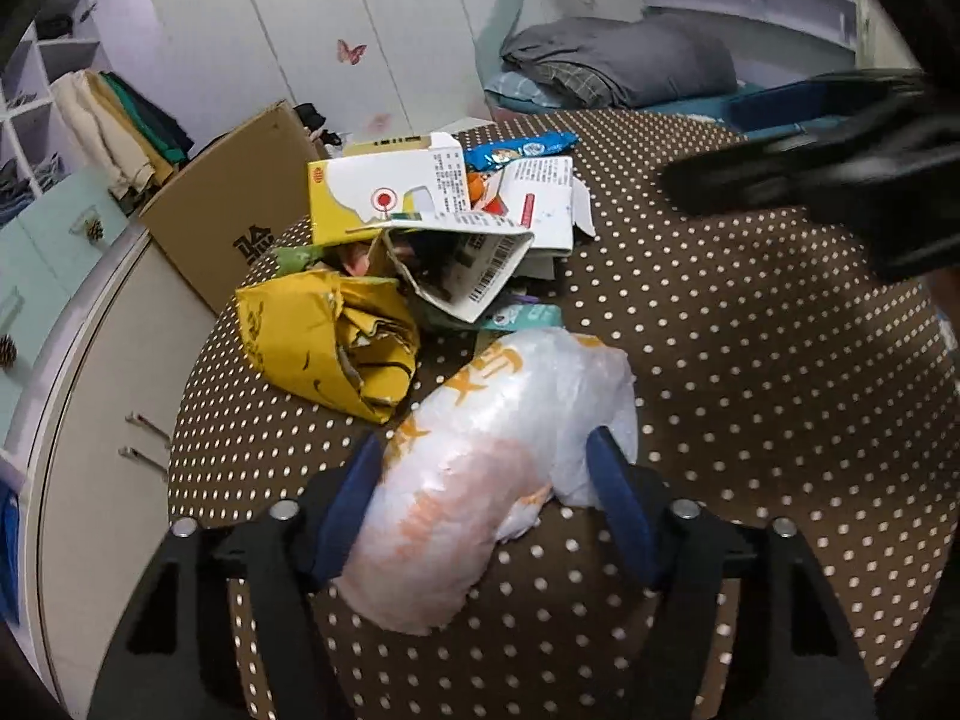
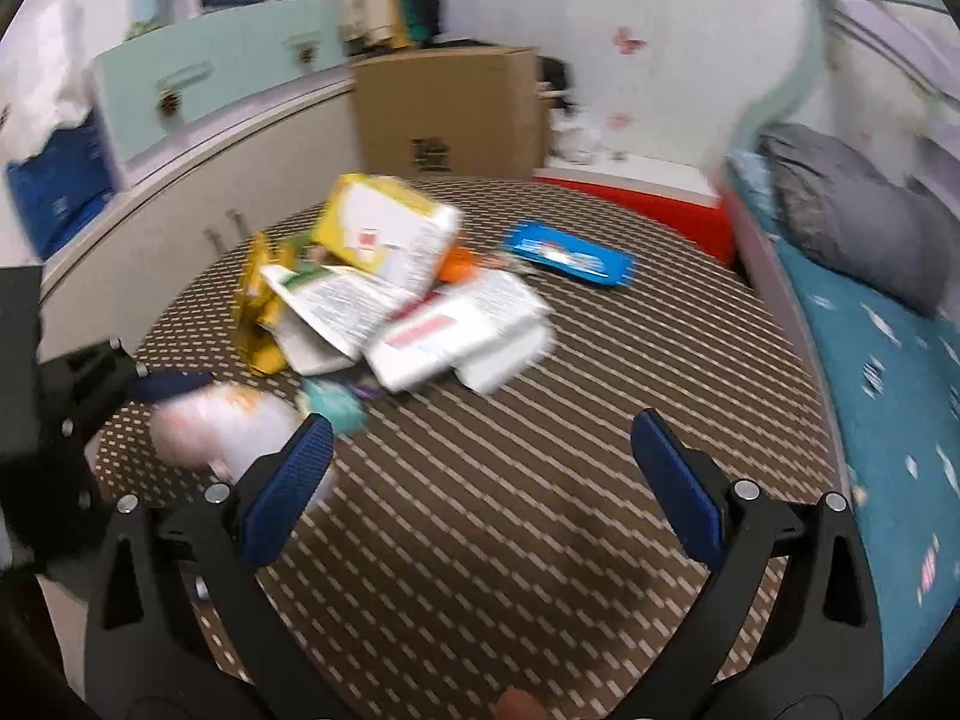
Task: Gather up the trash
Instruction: 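Grasp the white plastic bag with the left tool while the right tool grasps a paper wrapper, then carry the plastic bag and wrapper to the blue wastebasket and release both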
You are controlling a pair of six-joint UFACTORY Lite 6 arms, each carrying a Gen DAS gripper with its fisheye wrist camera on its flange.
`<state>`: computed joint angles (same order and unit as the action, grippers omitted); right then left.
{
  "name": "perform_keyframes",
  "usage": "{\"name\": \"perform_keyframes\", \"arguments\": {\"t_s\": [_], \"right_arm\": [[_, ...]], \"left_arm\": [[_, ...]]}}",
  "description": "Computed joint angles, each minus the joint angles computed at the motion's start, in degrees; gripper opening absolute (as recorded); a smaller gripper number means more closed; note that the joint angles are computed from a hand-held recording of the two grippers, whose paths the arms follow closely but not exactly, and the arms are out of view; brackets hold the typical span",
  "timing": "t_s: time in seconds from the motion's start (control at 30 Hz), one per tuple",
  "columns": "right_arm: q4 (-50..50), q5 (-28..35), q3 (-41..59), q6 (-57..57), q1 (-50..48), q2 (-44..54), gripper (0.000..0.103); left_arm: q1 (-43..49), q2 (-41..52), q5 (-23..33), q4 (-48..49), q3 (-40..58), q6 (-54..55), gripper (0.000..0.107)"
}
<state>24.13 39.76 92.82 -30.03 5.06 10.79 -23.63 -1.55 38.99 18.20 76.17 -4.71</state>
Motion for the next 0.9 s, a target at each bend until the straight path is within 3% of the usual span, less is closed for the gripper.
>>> {"name": "perform_keyframes", "arguments": {"t_s": [0.07, 0.27, 0.33, 0.37, 0.47, 0.57, 0.77, 0.9], "right_arm": [[0.0, -0.26, 4.08, 0.05, 2.22, 3.88, 0.092], [-6.83, 3.97, 20.1, 5.05, 8.77, 17.53, 0.062], [-8.83, 5.04, 24.57, 7.05, 9.85, 21.18, 0.047], [-9.05, 5.27, 25.92, 7.52, 10.06, 22.35, 0.033], [-7.54, 4.38, 25.48, 6.81, 9.39, 22.15, 0.022], [-0.59, 3.74, 20.46, 2.22, 6.18, 17.96, 0.017], [11.71, 6.04, 10.36, -8.28, -1.77, 9.22, 0.015], [17.94, 10.79, 10.64, -12.18, -7.31, 7.71, 0.015]], "left_arm": [[-0.31, -1.81, 0.1, -0.03, -1.29, -1.5, 0.066], [1.47, 1.1, -1.51, -0.52, 0.19, -1.78, 0.07], [1.95, 1.74, -2.02, -2.07, 0.33, -1.48, 0.061], [2.38, 1.96, -2.17, -2.85, 0.59, -1.39, 0.06], [2.35, 0.96, -1.93, -4.79, 0.33, -2.71, 0.053], [1.01, -1.0, -1.85, -2.71, -1.32, -6.79, 0.045], [-0.53, -3.97, -1.72, -1.09, -3.94, -14.41, 0.037], [-1.54, -4.61, -1.32, -1.38, -3.63, -18.45, 0.033]]}}
